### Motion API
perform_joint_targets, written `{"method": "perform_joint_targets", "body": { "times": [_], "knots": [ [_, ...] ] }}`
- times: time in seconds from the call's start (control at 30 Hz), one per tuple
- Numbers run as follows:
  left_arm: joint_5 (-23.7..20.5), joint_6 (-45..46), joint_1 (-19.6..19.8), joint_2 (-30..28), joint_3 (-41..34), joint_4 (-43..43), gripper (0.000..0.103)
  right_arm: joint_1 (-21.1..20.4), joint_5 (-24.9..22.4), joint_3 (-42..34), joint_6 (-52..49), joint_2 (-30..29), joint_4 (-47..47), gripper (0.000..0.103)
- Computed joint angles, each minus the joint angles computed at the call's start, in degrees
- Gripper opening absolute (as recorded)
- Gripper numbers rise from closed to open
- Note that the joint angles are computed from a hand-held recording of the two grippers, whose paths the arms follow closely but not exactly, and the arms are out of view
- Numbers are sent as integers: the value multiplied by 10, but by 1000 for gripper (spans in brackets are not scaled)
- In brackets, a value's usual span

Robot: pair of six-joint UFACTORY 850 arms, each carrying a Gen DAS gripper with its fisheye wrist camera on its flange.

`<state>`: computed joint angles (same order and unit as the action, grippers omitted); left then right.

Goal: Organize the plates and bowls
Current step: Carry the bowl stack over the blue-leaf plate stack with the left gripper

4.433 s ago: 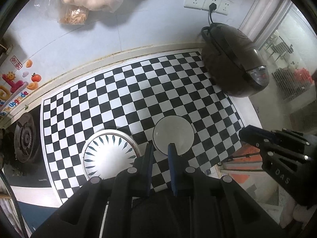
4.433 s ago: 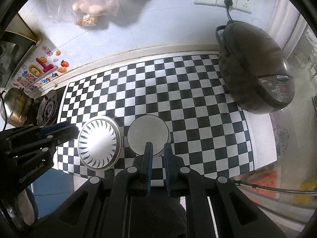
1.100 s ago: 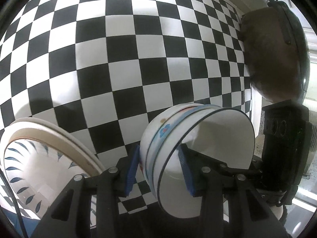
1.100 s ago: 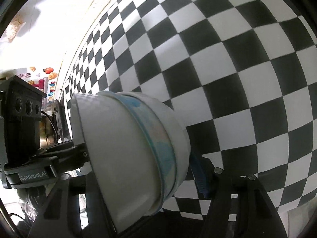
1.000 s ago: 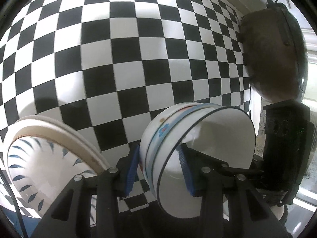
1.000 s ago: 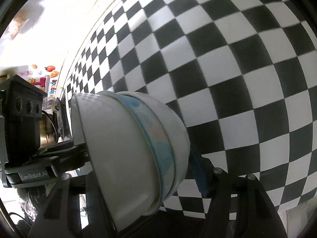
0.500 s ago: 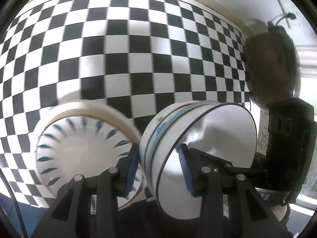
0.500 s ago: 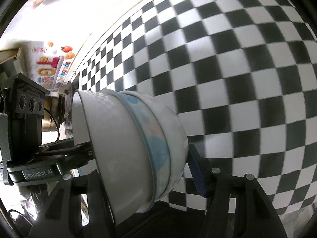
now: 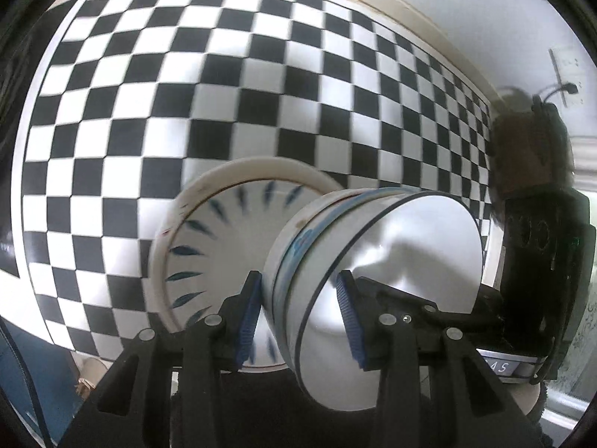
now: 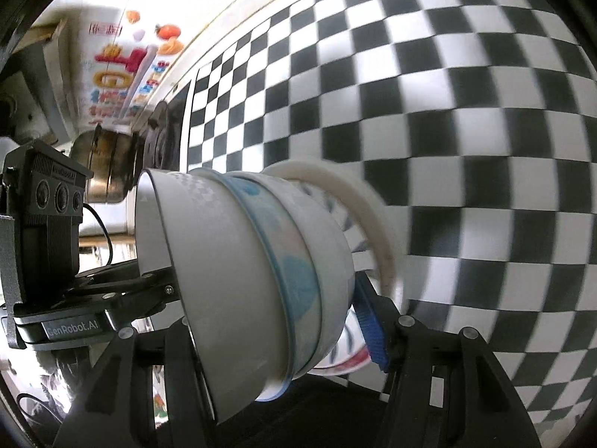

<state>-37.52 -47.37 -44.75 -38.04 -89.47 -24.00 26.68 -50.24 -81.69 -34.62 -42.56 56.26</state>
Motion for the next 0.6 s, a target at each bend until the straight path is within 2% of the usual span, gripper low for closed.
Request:
{"method": "perform_joint_targets", "body": {
  "times": [0.3,0.6],
  "knots": [
    [25,-4,5,24,58,-17,36,29,-10,-33,8,-35,-8,60],
    [30,23,9,17,69,-48,36,38,-9,-49,23,-52,-23,60]
  ]
}}
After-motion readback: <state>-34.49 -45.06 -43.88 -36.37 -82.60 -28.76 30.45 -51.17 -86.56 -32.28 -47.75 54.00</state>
